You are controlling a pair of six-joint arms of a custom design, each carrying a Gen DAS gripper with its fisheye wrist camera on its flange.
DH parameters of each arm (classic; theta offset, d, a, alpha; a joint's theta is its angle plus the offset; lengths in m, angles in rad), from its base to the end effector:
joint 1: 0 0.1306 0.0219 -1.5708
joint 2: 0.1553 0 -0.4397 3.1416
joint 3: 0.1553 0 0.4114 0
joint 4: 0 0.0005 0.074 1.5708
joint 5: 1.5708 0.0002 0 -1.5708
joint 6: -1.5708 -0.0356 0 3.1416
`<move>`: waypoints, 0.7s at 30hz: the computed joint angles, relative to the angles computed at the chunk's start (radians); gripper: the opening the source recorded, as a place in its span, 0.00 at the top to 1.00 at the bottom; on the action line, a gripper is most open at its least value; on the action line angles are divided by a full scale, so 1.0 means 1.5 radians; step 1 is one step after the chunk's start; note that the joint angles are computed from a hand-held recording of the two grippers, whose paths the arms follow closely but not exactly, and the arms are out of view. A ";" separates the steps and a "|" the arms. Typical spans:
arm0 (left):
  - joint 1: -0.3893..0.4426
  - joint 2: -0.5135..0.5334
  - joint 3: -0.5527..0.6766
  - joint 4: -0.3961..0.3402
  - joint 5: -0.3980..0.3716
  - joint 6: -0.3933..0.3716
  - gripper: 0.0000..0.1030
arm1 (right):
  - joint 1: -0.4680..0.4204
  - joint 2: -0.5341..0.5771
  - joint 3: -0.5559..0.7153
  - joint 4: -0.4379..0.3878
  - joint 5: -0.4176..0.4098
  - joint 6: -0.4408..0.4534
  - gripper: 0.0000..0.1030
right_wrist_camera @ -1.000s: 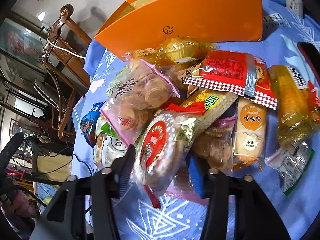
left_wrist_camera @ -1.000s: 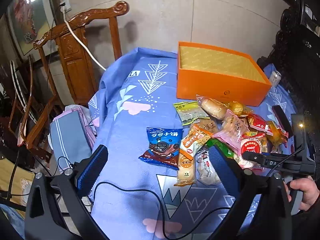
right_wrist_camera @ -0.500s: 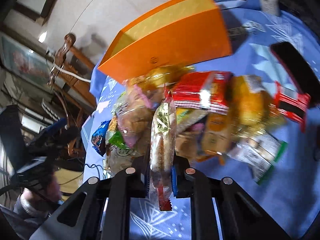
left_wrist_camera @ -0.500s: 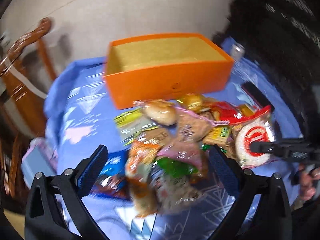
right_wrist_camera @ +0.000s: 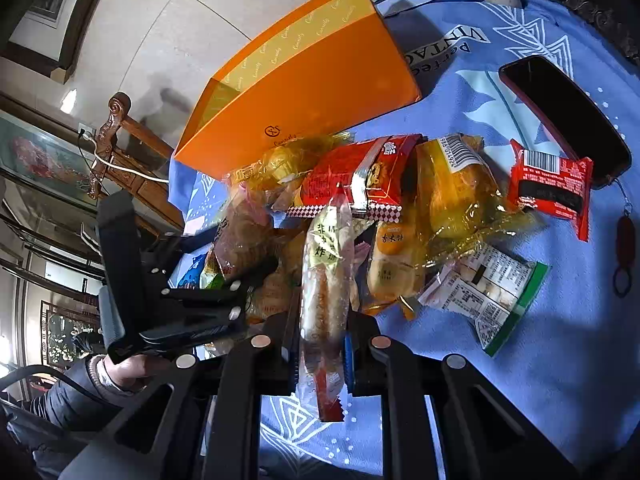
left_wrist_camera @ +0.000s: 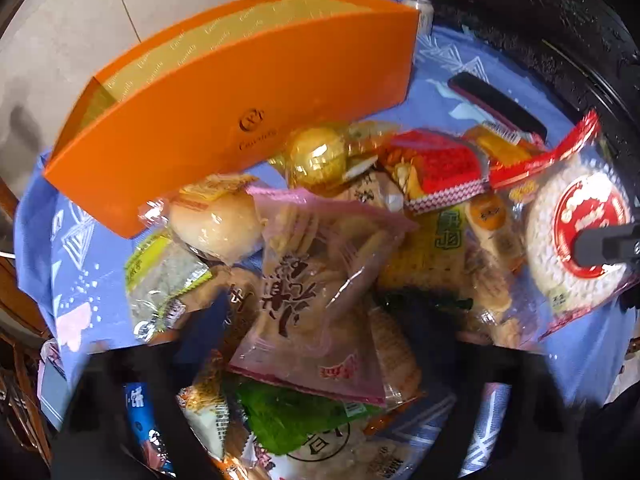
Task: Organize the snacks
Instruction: 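Reach into the snack pile and grasp a pink cookie bag with the left tool, then lift the pink cookie bag into the orange box and open the left tool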
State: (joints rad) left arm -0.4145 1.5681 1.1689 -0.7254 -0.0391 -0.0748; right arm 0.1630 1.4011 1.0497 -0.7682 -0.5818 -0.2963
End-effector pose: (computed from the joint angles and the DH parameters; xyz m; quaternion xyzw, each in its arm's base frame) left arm 0.4717 -0.2066 0.3064 0.2320 0.9470 -0.0186 0.2212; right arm 0.4379 0.0913 0.3352 -0.0018 0.9359 0.3210 0.1450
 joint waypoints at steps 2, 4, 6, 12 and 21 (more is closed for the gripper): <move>-0.001 0.007 0.000 -0.001 -0.007 -0.003 0.48 | 0.000 0.003 0.003 -0.001 0.001 0.000 0.84; -0.001 0.003 -0.009 0.017 -0.008 -0.005 0.50 | 0.001 0.003 0.004 -0.001 0.003 0.000 0.84; -0.003 -0.004 -0.016 0.025 -0.010 0.002 0.52 | 0.001 -0.001 0.003 -0.001 0.007 0.001 0.84; 0.002 -0.060 -0.036 0.029 0.001 0.043 0.52 | 0.003 -0.020 0.009 -0.002 0.023 0.013 0.84; 0.044 -0.170 -0.048 0.026 0.019 0.079 0.59 | 0.010 -0.042 0.035 0.012 0.020 0.014 0.84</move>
